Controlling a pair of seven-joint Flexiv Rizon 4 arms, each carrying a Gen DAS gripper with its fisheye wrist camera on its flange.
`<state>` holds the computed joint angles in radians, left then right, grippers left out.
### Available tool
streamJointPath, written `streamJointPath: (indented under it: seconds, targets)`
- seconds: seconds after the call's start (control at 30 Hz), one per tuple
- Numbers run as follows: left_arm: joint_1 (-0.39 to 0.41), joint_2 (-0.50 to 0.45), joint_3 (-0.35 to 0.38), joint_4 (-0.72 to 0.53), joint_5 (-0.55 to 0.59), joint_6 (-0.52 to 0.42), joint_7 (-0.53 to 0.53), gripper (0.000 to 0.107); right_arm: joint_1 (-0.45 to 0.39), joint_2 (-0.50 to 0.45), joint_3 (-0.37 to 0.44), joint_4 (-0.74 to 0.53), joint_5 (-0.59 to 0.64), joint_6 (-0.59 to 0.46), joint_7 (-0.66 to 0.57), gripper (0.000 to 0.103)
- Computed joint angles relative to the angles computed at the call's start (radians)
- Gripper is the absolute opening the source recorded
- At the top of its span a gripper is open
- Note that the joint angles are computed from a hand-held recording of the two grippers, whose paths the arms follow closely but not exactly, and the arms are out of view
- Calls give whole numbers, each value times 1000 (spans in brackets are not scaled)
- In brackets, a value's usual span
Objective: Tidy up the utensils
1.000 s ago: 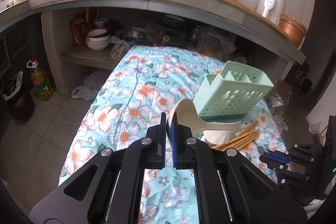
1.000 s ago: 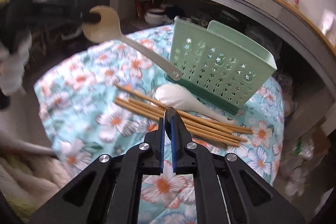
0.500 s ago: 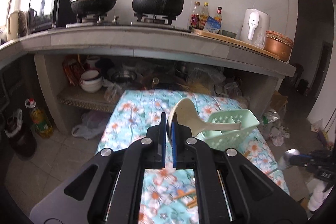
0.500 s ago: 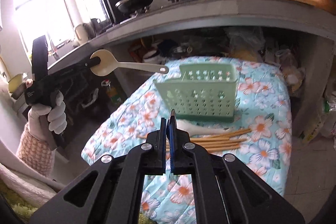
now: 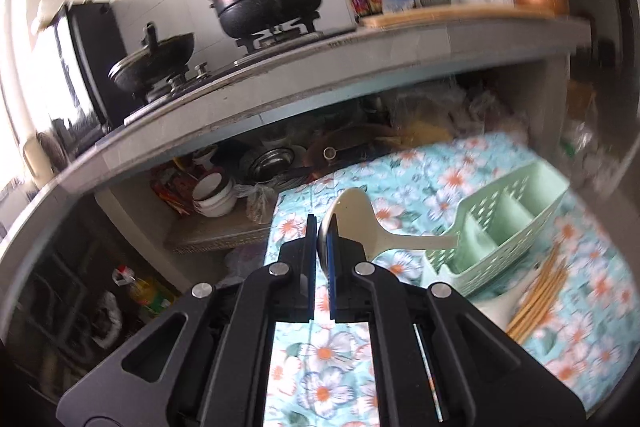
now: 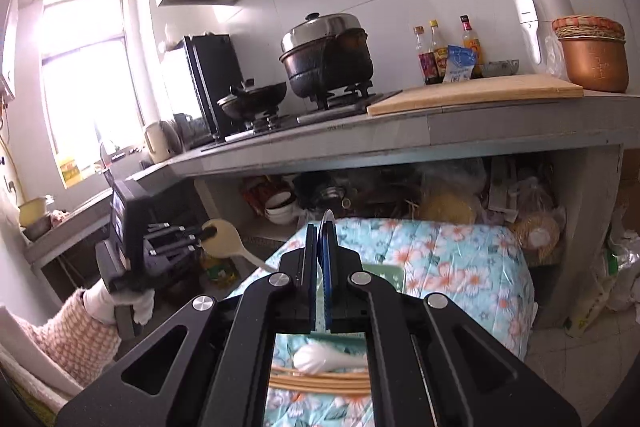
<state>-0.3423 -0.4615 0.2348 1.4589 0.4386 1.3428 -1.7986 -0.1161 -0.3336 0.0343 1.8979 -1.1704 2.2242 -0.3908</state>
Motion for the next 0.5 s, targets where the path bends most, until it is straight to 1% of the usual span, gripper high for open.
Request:
streamJointPath:
  seconds: [0.03,0.1,0.17,0.23,0.3,0.4,0.5]
  targets:
    - [-14,-13,12,-23,20,-17,5,4,-9,-20,1,-26,-22,19,29,3]
    - [-33,-40,27,-67,57,-45,13,4,-24,-82,-9,-117,-88,72,128,3]
    - [-34,-65,20,-99,71,-74,38,4,-19,-128,-30,-183,-121,111,198,3]
    - [-25,-86,0,-128,64,-106,74,4,-10,-173,-54,-248,-148,151,268,3]
    - [-27,-110,-5,-157,65,-133,92,5,2,-221,-82,-325,-176,184,343,3]
    - [-19,-135,-20,-183,49,-152,113,5,25,-275,-124,-408,-201,226,420,3]
    - [-9,-158,-32,-202,23,-164,126,5,47,-338,-174,-508,-240,268,527,3]
